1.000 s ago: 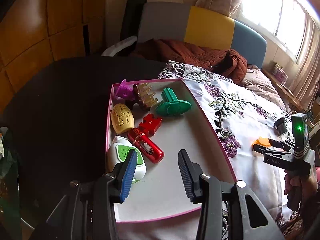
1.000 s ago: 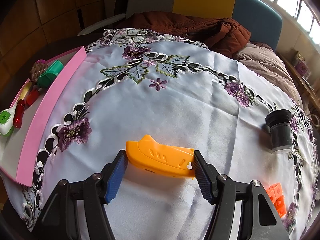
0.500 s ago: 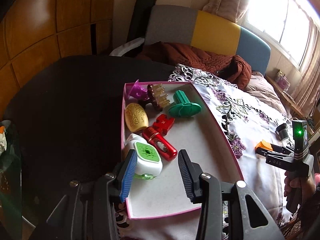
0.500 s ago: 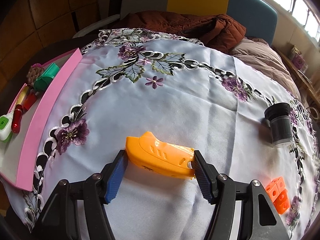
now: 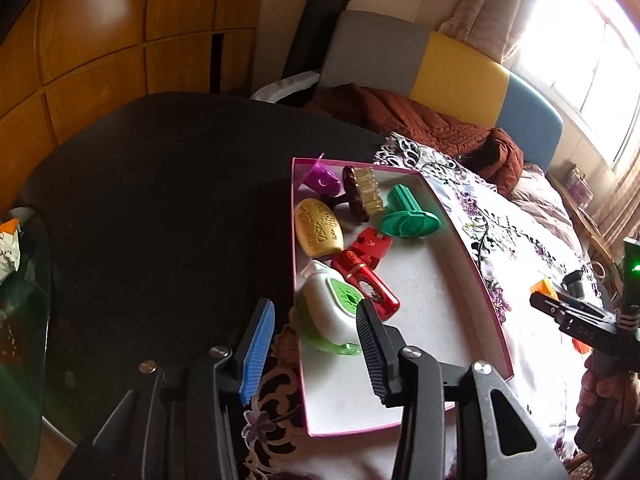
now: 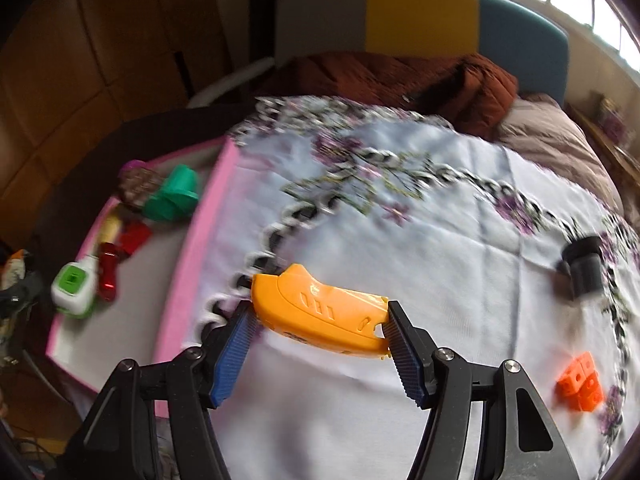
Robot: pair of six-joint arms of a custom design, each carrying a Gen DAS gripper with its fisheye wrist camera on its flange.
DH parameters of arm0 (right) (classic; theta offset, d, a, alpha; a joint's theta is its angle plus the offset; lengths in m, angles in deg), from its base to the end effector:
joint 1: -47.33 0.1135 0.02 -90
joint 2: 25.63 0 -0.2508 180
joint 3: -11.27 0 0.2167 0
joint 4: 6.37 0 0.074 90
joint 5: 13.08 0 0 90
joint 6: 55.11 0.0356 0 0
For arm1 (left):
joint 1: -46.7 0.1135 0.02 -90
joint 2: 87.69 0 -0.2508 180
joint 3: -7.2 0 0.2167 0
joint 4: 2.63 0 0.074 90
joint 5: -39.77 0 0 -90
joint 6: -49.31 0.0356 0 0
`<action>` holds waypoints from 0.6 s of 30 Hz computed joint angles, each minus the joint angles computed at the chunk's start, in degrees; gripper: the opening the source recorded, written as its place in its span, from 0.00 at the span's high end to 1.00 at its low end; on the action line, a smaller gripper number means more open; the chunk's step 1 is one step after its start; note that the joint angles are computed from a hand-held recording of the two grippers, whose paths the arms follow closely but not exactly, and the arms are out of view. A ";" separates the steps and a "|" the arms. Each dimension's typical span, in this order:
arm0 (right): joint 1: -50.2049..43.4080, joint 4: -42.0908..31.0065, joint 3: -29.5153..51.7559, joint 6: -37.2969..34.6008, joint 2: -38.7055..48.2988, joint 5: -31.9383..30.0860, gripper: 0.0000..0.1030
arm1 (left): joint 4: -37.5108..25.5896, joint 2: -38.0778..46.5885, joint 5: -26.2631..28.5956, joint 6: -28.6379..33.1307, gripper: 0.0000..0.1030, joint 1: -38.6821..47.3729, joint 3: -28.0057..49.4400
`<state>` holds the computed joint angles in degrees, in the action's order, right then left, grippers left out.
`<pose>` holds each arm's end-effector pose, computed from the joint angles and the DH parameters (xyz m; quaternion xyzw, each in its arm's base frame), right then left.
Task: Organize rigid objects
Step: 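Carry the orange plastic piece into the tray and open the right tool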
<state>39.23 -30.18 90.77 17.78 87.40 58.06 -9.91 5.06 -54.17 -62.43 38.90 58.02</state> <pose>0.3549 -0.0389 0.1340 -0.1203 0.9401 0.0929 0.3050 0.2627 -0.0335 0.1363 -0.1256 0.9284 -0.0576 0.3450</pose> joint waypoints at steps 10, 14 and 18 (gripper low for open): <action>14.72 0.89 0.80 2.78 -1.94 -0.47 0.36 | 1.27 -0.35 0.30 0.70 0.59 0.93 -1.26; 18.35 -0.69 5.81 3.57 2.78 1.49 0.36 | 1.80 -0.28 0.88 0.79 0.59 1.88 -1.86; 20.36 -4.44 12.62 4.17 8.17 4.08 0.36 | 2.71 0.03 1.05 0.93 0.59 2.30 -2.44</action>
